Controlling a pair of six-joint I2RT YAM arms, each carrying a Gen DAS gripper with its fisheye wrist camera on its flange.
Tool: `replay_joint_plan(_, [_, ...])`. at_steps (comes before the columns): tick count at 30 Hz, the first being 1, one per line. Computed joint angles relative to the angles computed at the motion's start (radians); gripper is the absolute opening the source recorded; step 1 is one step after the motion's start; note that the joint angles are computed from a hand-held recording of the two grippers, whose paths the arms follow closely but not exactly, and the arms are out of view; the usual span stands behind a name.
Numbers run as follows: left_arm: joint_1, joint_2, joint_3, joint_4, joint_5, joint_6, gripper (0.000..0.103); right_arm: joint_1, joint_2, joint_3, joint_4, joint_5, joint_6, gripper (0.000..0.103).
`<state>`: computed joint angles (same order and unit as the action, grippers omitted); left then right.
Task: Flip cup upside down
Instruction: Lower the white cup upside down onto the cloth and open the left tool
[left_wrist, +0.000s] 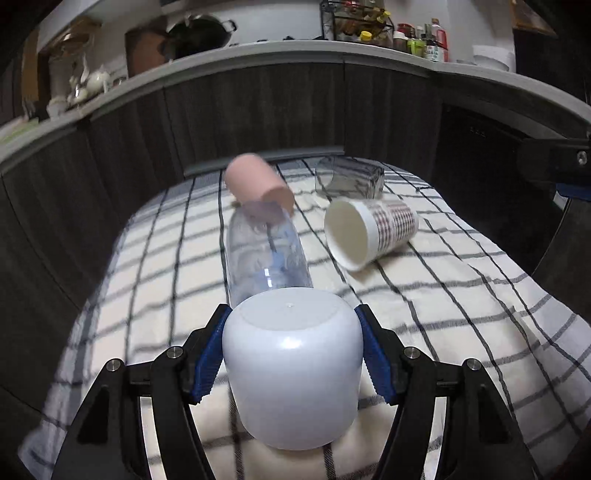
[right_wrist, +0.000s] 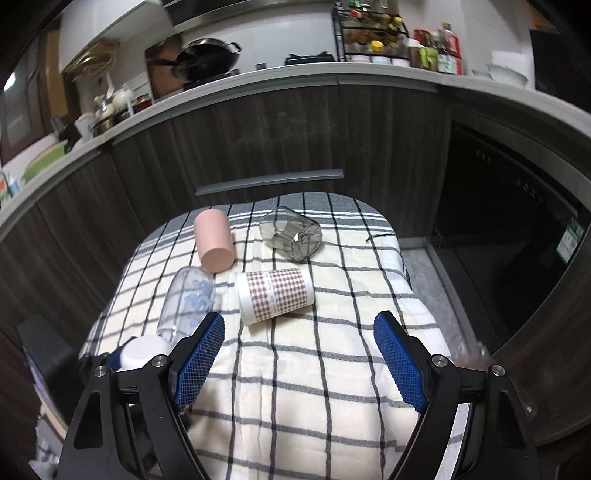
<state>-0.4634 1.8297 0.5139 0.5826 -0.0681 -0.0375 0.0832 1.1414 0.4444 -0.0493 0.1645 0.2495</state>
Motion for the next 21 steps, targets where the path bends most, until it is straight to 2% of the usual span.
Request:
replay_joint_plan(5, [0.0,0.018,-0.04,0.027,-0.018,-0.011,0.067,0.06,-0.02,-0.01,-0.033,0.054,0.006,0.083])
replay_joint_plan(14, [0.0,-0.004,-0.068,0.003,0.031,-0.015,0.066,0.09,-0.041,-0.019,-0.08,0.085,0.02,0.083])
replay_joint_plan(18, [-0.009,-0.078,-0.094,-0.022,0.028,-0.008,0.082,0.083,-0.06,-0.013,-0.106,0.08,0.022,0.083])
replay_joint_plan(21, [-0.023,-0.166,-0.115,-0.067,0.031,0.002,0.085,0.079,-0.091,-0.01,-0.136,0.075,0.028,0.083])
